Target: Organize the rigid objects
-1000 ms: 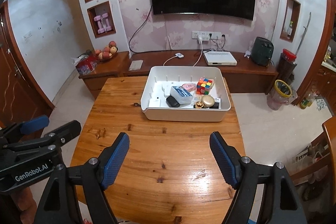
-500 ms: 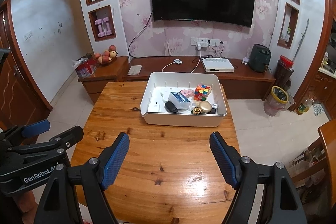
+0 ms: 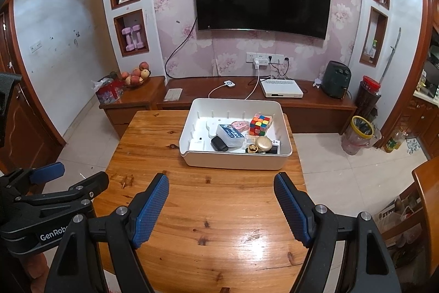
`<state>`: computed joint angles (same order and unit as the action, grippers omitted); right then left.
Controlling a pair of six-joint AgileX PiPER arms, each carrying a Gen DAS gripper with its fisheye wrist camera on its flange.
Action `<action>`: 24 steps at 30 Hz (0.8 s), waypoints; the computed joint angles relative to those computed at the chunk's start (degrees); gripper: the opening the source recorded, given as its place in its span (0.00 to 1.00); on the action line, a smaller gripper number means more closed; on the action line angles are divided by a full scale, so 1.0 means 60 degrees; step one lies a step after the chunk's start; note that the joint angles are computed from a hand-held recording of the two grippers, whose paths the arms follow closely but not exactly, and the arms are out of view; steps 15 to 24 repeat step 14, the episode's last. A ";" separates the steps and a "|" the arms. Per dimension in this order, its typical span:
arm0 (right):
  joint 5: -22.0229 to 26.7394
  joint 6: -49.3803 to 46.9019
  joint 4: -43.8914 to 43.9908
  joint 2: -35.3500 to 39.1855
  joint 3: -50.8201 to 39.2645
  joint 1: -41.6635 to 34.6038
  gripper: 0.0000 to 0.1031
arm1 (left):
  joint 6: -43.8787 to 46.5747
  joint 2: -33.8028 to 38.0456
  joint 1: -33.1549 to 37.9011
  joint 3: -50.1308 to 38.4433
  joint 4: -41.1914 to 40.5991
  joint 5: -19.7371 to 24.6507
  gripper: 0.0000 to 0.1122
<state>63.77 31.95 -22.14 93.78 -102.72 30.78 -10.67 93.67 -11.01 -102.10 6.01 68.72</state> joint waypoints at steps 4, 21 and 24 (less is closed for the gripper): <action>-0.0036 -0.0087 0.0065 -0.0033 0.0020 -0.0085 0.77 | -0.0031 0.0013 -0.0064 -0.0059 0.0085 -0.0003 0.76; -0.0038 -0.0146 0.0141 -0.0046 -0.0014 -0.0209 0.77 | -0.0100 0.0022 -0.0130 -0.0088 0.0152 0.0034 0.76; -0.0038 -0.0146 0.0141 -0.0046 -0.0014 -0.0209 0.77 | -0.0100 0.0022 -0.0130 -0.0088 0.0152 0.0034 0.76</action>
